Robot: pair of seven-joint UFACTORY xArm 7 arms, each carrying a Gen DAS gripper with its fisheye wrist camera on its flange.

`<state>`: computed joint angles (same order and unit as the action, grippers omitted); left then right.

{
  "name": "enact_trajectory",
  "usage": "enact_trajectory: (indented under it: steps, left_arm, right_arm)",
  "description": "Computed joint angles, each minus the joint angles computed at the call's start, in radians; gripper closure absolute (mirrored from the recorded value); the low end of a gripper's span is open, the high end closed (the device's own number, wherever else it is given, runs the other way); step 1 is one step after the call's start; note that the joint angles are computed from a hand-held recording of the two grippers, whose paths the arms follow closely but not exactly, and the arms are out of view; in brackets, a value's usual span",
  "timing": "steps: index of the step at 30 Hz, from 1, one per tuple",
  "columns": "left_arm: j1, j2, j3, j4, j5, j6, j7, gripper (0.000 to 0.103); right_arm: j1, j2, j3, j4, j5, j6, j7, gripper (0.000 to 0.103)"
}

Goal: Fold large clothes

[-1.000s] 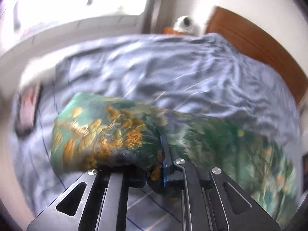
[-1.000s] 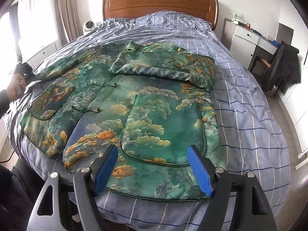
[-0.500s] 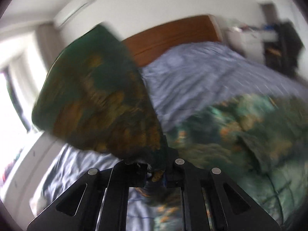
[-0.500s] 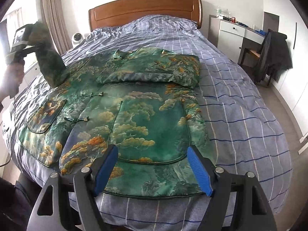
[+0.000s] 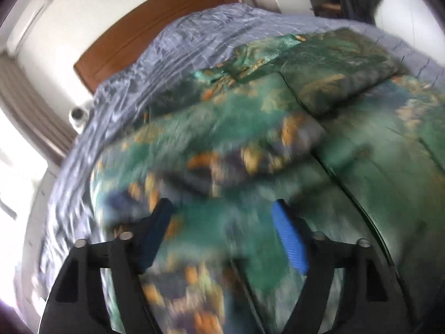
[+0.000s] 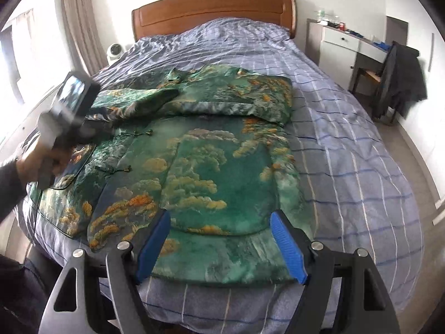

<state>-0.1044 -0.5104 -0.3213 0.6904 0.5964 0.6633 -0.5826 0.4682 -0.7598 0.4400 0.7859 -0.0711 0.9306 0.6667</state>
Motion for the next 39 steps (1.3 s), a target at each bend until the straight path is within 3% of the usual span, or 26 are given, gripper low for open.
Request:
enact_trajectory:
  steps: [4,7,9,13,16,17,18,19,20,25,29,31,34,35,36,39]
  left_arm:
    - [-0.053,-0.189,0.063,-0.111,-0.162,0.035,-0.018,0.021]
    - [-0.050,-0.319,0.080,-0.164,-0.252,0.077,-0.042,0.021]
    - [-0.039,-0.403,0.082,-0.193,-0.288,0.108,-0.052,0.021]
    - [-0.015,-0.509,0.077,-0.247,-0.319,0.127,-0.053,0.020]
    - [-0.007,-0.571,0.081,-0.279,-0.342,0.145,-0.043,0.019]
    - [-0.003,-0.581,0.082,-0.286,-0.347,0.152,-0.038,0.019]
    - [0.003,-0.595,0.081,-0.294,-0.350,0.165,-0.034,0.019]
    - [0.008,-0.613,0.079,-0.304,-0.353,0.175,-0.034,0.019]
    - [0.009,-0.629,0.079,-0.312,-0.360,0.181,-0.035,0.019]
    - [0.024,-0.666,0.106,-0.333,-0.390,0.182,-0.023,0.019]
    - [0.042,-0.668,0.113,-0.334,-0.404,0.173,-0.021,0.019]
    - [0.045,-0.673,0.120,-0.335,-0.411,0.179,-0.013,0.019]
    - [0.048,-0.676,0.130,-0.335,-0.417,0.194,0.006,0.019]
    - [0.049,-0.671,0.140,-0.332,-0.420,0.198,0.018,0.019]
    - [0.051,-0.665,0.147,-0.328,-0.424,0.199,0.028,0.019]
    - [0.065,-0.609,0.194,-0.290,-0.429,0.162,0.081,0.019]
  right_arm:
    - [0.022,0.164,-0.070,0.082,0.051,-0.125,-0.095,0.026]
    - [0.089,0.375,-0.179,0.184,0.216,-0.279,-0.225,0.026]
    - [0.140,0.550,-0.253,0.283,0.399,-0.376,-0.335,0.026]
    - [0.094,0.801,-0.221,0.471,0.526,-0.441,-0.350,0.026]
    - [0.068,0.971,-0.179,0.621,0.582,-0.407,-0.332,0.026]
    - [0.068,1.004,-0.172,0.650,0.570,-0.387,-0.303,0.034]
    - [0.081,1.031,-0.177,0.683,0.517,-0.353,-0.249,0.068]
    - [0.098,1.045,-0.186,0.714,0.448,-0.306,-0.200,0.084]
    - [0.111,1.046,-0.189,0.733,0.396,-0.287,-0.170,0.086]
    - [0.192,1.092,-0.244,0.954,0.037,-0.230,-0.104,0.087]
    - [0.217,1.241,-0.292,1.194,-0.090,-0.102,-0.111,0.087]
    - [0.216,1.307,-0.300,1.259,-0.088,-0.036,-0.123,0.087]
    - [0.216,1.345,-0.306,1.248,-0.077,-0.006,-0.128,0.080]
    - [0.215,1.340,-0.309,1.220,-0.075,-0.012,-0.124,0.073]
    - [0.208,1.318,-0.307,1.172,-0.069,-0.040,-0.120,0.065]
    - [0.179,1.225,-0.294,1.035,-0.045,-0.116,-0.111,0.057]
